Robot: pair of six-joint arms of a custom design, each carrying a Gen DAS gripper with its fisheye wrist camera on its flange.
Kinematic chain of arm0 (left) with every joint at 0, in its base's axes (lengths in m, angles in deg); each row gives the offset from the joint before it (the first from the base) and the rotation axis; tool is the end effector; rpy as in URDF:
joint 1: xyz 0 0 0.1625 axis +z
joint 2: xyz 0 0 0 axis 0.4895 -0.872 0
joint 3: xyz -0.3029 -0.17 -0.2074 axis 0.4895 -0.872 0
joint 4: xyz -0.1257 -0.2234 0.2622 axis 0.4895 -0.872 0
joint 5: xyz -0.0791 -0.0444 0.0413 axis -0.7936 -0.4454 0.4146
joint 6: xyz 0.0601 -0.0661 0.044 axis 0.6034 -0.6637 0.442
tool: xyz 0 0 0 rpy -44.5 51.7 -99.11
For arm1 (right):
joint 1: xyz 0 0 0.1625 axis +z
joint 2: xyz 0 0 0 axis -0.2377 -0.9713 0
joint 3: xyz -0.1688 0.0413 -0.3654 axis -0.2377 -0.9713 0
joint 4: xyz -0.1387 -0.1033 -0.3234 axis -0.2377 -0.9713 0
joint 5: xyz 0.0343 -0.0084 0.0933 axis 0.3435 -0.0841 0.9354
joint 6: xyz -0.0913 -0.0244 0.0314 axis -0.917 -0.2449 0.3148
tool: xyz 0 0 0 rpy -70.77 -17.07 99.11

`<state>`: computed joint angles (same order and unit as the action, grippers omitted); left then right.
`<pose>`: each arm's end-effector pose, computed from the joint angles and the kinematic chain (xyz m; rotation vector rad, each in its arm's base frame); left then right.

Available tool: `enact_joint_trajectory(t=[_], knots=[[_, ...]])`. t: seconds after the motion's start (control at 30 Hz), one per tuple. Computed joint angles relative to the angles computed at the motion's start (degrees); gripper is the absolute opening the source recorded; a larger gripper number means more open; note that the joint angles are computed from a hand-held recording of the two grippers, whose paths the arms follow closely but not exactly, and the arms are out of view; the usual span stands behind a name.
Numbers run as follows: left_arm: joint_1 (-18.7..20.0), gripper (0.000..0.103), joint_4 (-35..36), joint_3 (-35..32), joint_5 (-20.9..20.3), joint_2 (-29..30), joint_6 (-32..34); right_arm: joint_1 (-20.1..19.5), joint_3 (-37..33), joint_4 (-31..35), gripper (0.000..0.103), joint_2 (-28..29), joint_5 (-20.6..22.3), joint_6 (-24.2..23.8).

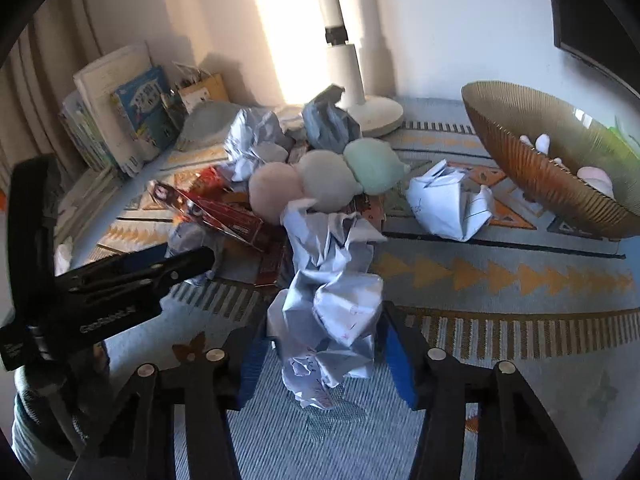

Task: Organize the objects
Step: 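Carry paper balls in both tools to the amber bowl and release them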

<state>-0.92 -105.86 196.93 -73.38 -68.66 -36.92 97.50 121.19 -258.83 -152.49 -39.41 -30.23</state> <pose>-0.3356 -0.4138 0.0103 0.4903 2.4782 -0.8444 0.0662 -0.4257 0.3394 0.6142 -2.4983 0.7800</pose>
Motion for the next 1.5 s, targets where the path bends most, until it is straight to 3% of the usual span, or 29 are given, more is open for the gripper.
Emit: enact_joint_trajectory(t=[0.13,0.27,0.5,0.63,0.8,0.9,0.93,1.0,1.03,1.2,1.4,1.5], knots=[[-2.5,0.047,-1.0,1.7,-0.7,-0.5,-1.0,-1.9,1.2,1.1,0.051,-4.1,1.7,-0.9],[-4.4,0.047,-1.4,-0.6,-2.1,0.3,1.8,-4.9,0.4,3.4,0.051,-8.7,3.5,0.0],[-4.3,0.047,-2.5,-14.1,-6.1,6.8,12.3,-8.4,-6.5,4.2,0.051,-12.2,5.7,3.1],[-2.5,0.047,0.4,-27.8,-9.4,13.5,18.4,-8.6,-12.9,4.8,0.051,-10.3,6.1,5.4],[-0.2,0.047,6.9,-43.7,-11.9,22.3,22.2,-7.6,-21.9,6.1,0.051,-3.9,1.5,8.0],[0.7,0.048,9.7,-52.0,-11.3,27.2,23.7,-7.2,-26.6,7.0,0.051,-0.2,-1.0,8.7],[1.0,0.055,9.4,-53.9,-11.0,28.5,24.4,-7.2,-28.4,7.4,0.052,1.1,-1.5,8.9],[1.3,0.062,7.4,-55.8,-9.9,30.1,25.5,-7.2,-31.5,9.3,0.068,3.1,-1.7,9.4],[1.4,0.073,8.3,-56.9,-9.2,30.5,25.3,-7.4,-33.2,9.9,0.07,4.0,-1.3,9.6],[0.5,0.075,5.6,-50.6,-6.1,27.0,25.1,-8.8,-33.7,10.4,0.071,3.0,1.1,10.4],[-2.1,0.077,-4.0,-29.8,-1.6,15.8,18.0,-10.0,-24.3,8.3,0.072,-3.1,5.4,9.8],[-3.8,0.078,-7.4,-18.4,2.9,9.7,12.0,-9.7,-18.3,6.9,0.081,-6.3,8.0,7.0]])
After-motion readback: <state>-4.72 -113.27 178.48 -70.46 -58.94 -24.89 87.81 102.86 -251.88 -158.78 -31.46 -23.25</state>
